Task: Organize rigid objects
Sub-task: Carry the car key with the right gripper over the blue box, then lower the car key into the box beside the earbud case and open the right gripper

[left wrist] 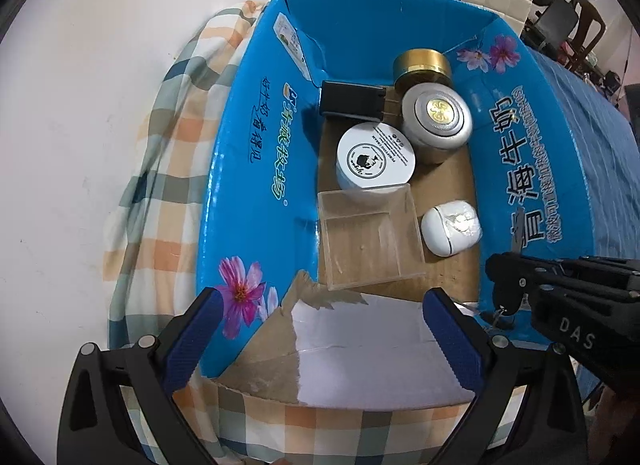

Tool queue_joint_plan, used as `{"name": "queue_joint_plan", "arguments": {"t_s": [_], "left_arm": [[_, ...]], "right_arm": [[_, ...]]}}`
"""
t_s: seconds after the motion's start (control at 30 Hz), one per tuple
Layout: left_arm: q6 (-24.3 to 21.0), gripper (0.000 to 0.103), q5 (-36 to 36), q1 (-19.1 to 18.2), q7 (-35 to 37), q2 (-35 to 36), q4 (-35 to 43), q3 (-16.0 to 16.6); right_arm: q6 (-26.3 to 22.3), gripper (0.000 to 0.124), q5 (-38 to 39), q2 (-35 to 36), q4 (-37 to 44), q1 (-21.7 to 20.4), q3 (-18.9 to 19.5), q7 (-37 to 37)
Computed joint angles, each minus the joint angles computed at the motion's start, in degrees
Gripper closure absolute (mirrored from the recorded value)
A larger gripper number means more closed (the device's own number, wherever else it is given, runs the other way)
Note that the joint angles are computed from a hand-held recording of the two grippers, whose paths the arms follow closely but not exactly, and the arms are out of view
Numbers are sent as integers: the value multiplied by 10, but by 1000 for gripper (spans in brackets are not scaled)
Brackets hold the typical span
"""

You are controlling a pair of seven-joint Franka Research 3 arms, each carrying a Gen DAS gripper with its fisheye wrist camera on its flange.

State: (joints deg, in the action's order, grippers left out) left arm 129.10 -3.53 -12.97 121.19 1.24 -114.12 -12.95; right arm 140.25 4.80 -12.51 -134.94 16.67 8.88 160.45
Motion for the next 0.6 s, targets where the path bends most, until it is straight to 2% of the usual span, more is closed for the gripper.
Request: {"name": "queue_joint_plan", "arguments": {"t_s": [0.33, 0.6], "left_arm": [[16, 1, -7, -1, 9, -6, -13, 1], [5, 1, -17, 1, 10, -9, -9, 3]], "right_arm": [[-23, 117, -18, 19, 10, 4, 1, 20], [-55, 115, -11, 18, 22, 8, -3, 19]]}}
